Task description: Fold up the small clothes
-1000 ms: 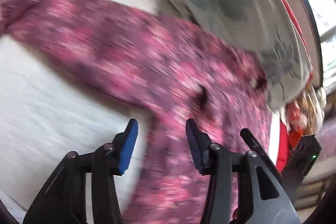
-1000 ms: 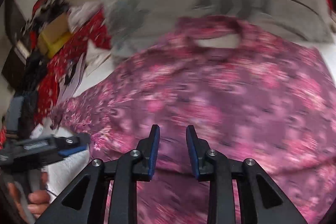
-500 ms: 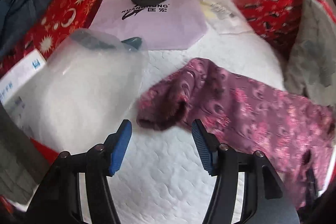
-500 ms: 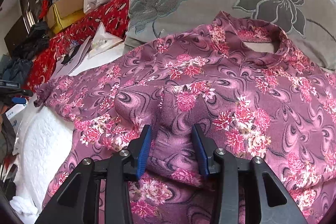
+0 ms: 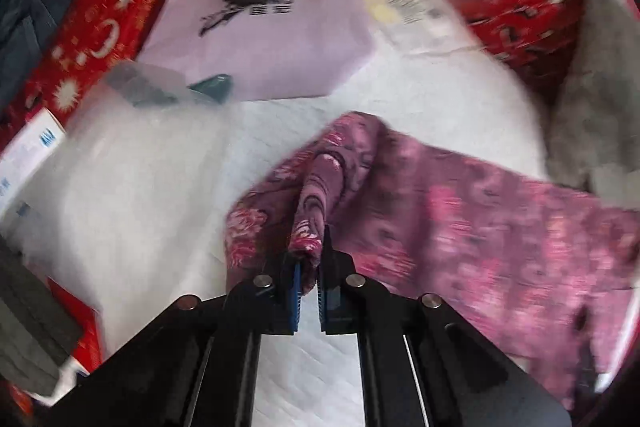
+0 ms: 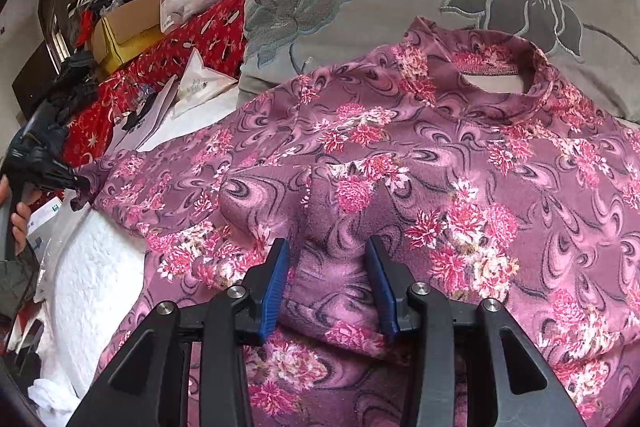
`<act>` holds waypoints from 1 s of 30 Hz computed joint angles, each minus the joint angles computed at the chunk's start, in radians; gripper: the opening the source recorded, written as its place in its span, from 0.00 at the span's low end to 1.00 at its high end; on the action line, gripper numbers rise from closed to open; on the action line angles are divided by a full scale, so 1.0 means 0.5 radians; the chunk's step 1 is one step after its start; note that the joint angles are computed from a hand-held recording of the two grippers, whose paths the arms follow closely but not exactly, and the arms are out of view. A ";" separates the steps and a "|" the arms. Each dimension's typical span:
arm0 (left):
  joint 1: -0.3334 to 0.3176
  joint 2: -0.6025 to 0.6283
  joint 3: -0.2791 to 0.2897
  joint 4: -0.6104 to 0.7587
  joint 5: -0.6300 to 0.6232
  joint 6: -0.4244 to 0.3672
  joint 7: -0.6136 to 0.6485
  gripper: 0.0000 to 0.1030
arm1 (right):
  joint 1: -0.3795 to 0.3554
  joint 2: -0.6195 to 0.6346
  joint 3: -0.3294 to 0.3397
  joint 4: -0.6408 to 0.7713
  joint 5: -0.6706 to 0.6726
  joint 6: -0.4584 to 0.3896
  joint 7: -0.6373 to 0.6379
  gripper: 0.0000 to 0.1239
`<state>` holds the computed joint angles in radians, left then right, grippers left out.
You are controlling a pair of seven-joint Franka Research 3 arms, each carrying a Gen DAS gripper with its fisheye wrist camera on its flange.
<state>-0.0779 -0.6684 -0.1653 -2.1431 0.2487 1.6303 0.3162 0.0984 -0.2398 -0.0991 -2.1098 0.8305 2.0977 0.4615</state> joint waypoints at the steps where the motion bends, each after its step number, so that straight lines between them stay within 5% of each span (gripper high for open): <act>1: -0.013 -0.008 0.006 0.019 -0.046 0.041 -0.025 0.04 | -0.001 -0.002 0.002 0.003 -0.008 -0.003 0.011 0.34; 9: -0.100 0.144 -0.042 0.263 -0.266 0.343 -0.166 0.04 | -0.031 -0.023 0.011 0.119 -0.265 -0.050 0.136 0.33; 17: -0.221 0.612 -0.168 0.686 -0.302 0.551 -0.215 0.04 | -0.196 0.192 -0.084 0.362 -0.369 0.079 0.170 0.33; 25: -0.380 1.178 -0.253 1.240 -0.228 0.587 -0.217 0.04 | -0.377 0.428 -0.111 0.537 -0.488 0.153 0.193 0.42; 30: -0.500 1.518 -0.256 1.605 -0.177 0.532 -0.229 0.04 | -0.438 0.390 -0.107 0.421 -0.237 0.212 -0.063 0.46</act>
<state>-0.3280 0.0906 -0.2934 -1.3408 0.1600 1.8962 0.2015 -0.1206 -0.0448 -0.1524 -1.8993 0.7120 2.2037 0.4302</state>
